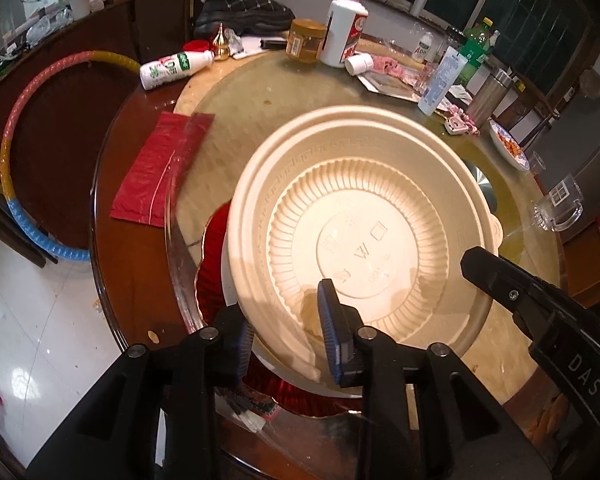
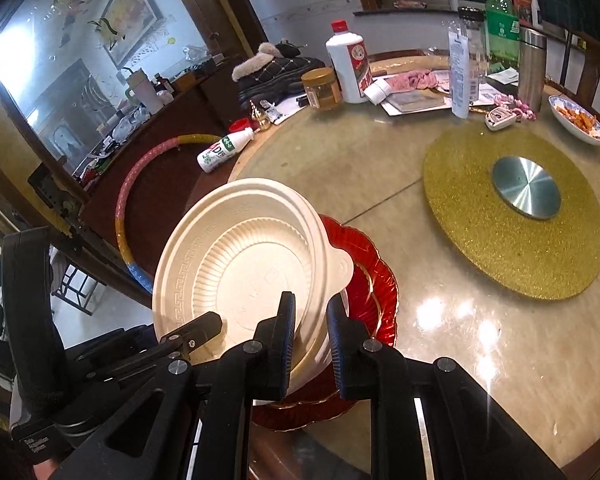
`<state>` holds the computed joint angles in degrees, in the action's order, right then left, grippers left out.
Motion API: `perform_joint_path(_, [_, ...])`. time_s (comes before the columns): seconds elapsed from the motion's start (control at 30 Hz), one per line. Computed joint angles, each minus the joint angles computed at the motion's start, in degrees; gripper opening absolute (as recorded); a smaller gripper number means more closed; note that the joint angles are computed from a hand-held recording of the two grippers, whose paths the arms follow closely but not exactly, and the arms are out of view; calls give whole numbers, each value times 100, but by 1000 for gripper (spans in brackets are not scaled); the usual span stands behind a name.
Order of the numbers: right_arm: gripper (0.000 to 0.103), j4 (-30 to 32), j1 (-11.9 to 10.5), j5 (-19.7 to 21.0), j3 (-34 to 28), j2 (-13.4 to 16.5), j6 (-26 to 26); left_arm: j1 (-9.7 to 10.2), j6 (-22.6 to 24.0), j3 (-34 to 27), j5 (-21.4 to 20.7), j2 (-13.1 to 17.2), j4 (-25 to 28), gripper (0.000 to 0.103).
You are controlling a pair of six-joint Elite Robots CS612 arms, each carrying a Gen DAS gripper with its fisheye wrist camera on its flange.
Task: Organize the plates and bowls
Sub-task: 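Lower the beige bowl onto the white bowl stack and open both grippers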
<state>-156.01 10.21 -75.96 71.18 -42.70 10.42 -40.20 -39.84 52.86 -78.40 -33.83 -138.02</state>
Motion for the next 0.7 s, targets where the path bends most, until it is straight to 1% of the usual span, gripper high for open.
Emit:
perform_joint_path(0.1, [20,-30,8,-23,12,-17,1,-12,-69,3,59,4,-20,30])
perform_joint_path(0.13, [20,-41,13,-54,10,-19,-3,-13,-41,-13,51,14,-17,35])
perform_joint_path(0.17, [22,-29,18,-80,5,-23,-3,-16,0,-35,42,23,-4,42])
perform_joint_path(0.2, [25,-35,18,-84,7,-28,23,-21,30,-47,54,27,6,45])
perform_joint_path(0.23, [32,-63,14,-88,17,-32,57,-29,45,-64,86,33,18,51])
perform_joint_path(0.27, [39,-108,16,-115,28,-39,78,-44,59,-59,164,28,6,53])
perform_joint_path(0.33, [45,-204,25,-186,54,-55,83,-65,70,-19,295,6,-70,54])
perform_joint_path(0.4, [48,-288,26,-205,81,-76,98,-87,57,18,471,-17,-102,58])
perform_joint_path(0.47, [56,-414,19,-200,132,-98,115,-105,41,89,619,-54,-188,64])
perform_joint_path(0.5, [57,-494,19,-219,163,-110,121,-117,47,135,728,-75,-249,65])
perform_joint_path(0.57, [61,-633,19,-227,218,-132,149,-151,71,206,960,-111,-325,73])
perform_joint_path(0.6, [62,-682,17,-217,239,-140,153,-164,85,247,1045,-130,-384,74])
perform_joint_path(0.63, [66,-717,16,-196,256,-148,143,-182,93,296,1157,-152,-442,75])
perform_joint_path(0.67, [72,-779,17,-171,284,-158,128,-194,95,315,1225,-162,-455,76])
perform_joint_path(0.7, [75,-875,19,-160,328,-175,99,-210,103,350,1303,-181,-481,76])
